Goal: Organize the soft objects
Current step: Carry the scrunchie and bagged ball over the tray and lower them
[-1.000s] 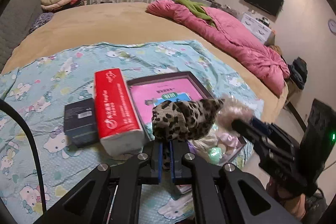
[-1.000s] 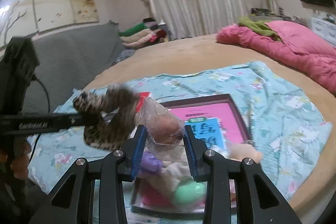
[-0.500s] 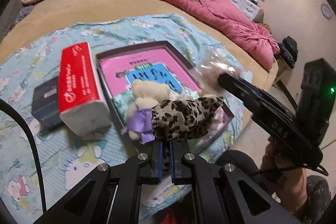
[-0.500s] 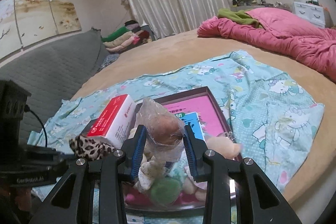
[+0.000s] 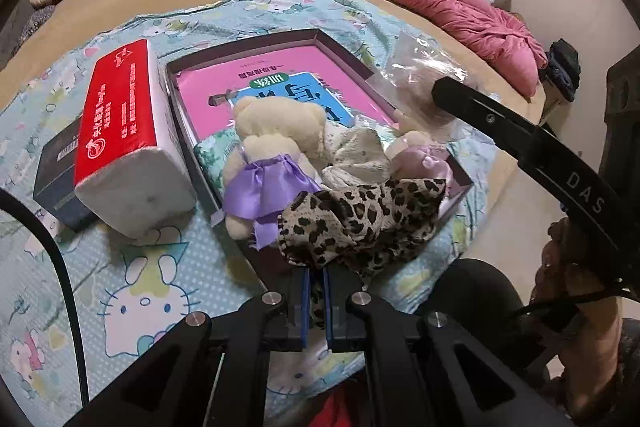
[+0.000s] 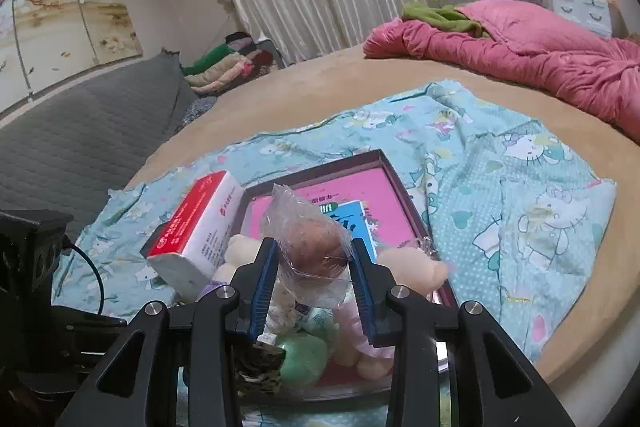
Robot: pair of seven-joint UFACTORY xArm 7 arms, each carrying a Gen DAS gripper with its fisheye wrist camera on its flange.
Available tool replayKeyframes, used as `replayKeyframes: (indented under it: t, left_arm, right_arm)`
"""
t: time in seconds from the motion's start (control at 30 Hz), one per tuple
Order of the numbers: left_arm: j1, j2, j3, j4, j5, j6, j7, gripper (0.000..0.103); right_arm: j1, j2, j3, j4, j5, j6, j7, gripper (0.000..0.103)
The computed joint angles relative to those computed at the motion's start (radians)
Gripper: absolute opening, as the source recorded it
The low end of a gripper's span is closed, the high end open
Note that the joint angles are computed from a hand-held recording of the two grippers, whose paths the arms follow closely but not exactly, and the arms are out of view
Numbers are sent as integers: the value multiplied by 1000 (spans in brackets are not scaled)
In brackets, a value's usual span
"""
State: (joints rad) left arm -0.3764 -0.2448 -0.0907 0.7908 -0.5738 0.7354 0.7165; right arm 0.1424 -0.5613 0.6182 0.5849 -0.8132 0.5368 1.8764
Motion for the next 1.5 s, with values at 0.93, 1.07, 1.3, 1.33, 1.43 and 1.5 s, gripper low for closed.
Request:
replayKeyframes:
  t: [0.93, 1.07, 1.3, 1.33, 1.43, 1.5]
  left_arm:
    - [3, 110, -30, 34, 11, -109, -27, 5]
    - [5, 133, -38, 53, 11, -126, -36, 5]
    - [11, 179, -56, 86, 33, -161, -60, 5]
    - [13, 182, -57, 86, 39, -160, -65, 5]
    - [16, 173, -57, 75, 39, -156, -56, 5]
    - [16, 168, -56, 69, 40, -153, -52, 5]
  right_arm:
    - [72, 184, -116, 52, -102, 0, 31, 37]
    - [86, 186, -134, 52, -127, 11, 56, 37]
    - [87, 174, -150, 47, -177, -1, 106, 37]
    - [88, 178, -152, 49, -176, 1, 101, 37]
    - [94, 194, -161, 54, -174, -6, 96, 37]
    - [101, 205, -170, 58, -166, -9, 83, 37]
